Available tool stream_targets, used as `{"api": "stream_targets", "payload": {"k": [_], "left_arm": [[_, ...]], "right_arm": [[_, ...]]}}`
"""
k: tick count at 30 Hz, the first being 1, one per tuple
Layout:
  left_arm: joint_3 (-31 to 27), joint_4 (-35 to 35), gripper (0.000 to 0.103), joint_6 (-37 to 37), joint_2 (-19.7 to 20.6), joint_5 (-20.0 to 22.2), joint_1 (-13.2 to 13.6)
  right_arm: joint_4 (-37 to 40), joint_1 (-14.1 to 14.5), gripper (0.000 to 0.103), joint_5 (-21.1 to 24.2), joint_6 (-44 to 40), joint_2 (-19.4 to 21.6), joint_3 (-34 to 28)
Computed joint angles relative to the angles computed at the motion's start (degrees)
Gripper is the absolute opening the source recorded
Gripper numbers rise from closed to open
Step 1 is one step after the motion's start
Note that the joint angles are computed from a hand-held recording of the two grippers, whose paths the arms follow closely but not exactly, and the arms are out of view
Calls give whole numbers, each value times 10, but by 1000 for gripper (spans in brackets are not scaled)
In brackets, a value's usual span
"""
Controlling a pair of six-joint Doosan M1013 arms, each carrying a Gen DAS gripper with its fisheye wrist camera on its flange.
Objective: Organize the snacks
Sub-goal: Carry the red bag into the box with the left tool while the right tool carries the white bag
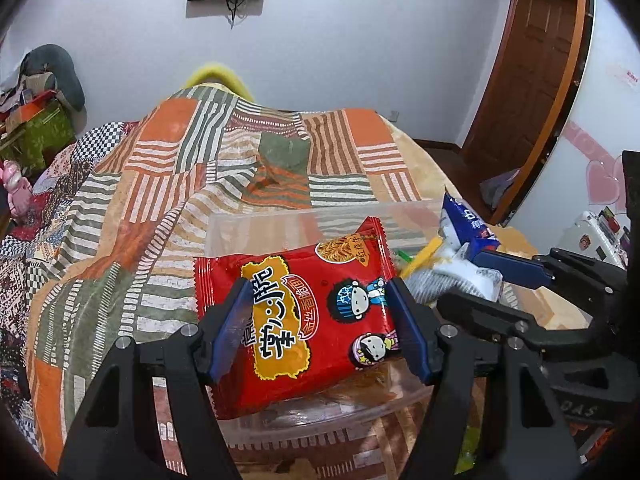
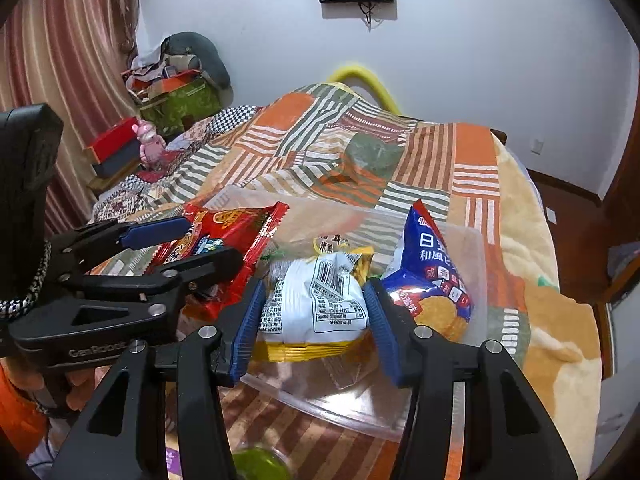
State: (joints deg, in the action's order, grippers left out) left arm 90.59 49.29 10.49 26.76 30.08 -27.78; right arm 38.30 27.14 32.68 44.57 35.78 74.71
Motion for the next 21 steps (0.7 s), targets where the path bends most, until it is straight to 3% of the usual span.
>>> {"api": "stream_targets", "payload": {"k": [6,12,21], "left_arm": [[6,2,69,3,-7,4,-6],[26,18,69,-23,-30,2,-14],[73,54,69,-52,-73,38,-44]], "right_arm": [[7,-4,59,7,1,-7,4],[46,-11,61,5,-46,-28,31],[99,-19,64,-10,-99,-64,82]]}}
